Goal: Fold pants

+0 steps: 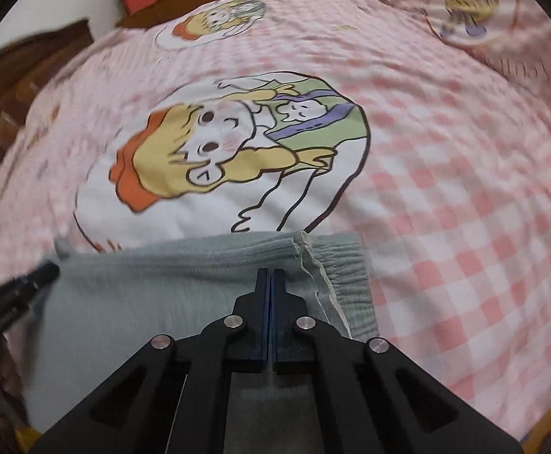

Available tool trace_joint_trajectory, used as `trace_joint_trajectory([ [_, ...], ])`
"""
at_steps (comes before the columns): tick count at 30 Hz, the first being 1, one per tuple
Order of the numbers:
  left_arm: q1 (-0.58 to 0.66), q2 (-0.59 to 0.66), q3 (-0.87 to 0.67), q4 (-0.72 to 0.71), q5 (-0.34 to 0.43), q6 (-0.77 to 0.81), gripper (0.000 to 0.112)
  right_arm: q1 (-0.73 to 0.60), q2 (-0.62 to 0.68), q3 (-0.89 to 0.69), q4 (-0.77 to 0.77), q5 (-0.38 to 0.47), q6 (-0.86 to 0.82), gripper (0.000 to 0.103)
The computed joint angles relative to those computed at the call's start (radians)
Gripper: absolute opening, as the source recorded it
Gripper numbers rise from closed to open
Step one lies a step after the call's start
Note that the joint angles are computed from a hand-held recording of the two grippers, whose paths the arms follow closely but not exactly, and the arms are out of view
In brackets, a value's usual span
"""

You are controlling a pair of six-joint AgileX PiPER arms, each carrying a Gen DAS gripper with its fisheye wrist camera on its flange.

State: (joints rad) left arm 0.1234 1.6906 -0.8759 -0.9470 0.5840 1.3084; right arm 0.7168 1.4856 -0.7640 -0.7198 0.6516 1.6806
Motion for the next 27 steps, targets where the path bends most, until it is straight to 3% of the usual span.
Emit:
trace_joint_trajectory([
  [2, 0.022, -0.016, -0.007, 0.03, 0.046, -0.03, 0.009, 0.016, -0.01, -0.01, 0.012, 0.023, 0.004, 0.0],
  [6, 0.144, -0.063, -0.021, 0.061, 0.294, -0.04, 0.009, 0.136, -0.042, -0.073, 0.037, 0.182, -0.015, 0.004],
  [9, 0.201, -0.146, 0.04, 0.093, 0.373, 0.017, 0.009, 0.247, -0.035, -0.125, 0.064, 0.31, -0.047, 0.004],
  [12, 0.25, -0.194, 0.106, 0.132, 0.446, 0.055, 0.009, 0.323, -0.024, -0.117, 0.1, 0.344, -0.037, 0.004],
  [18, 0.339, -0.2, 0.213, 0.157, 0.452, 0.106, 0.009, 0.416, -0.079, 0.036, 0.091, 0.268, 0.196, 0.004],
  [27, 0.466, -0.239, 0.226, 0.232, 0.544, 0.115, 0.01, 0.546, -0.074, 0.05, 0.119, 0.345, 0.343, 0.004],
])
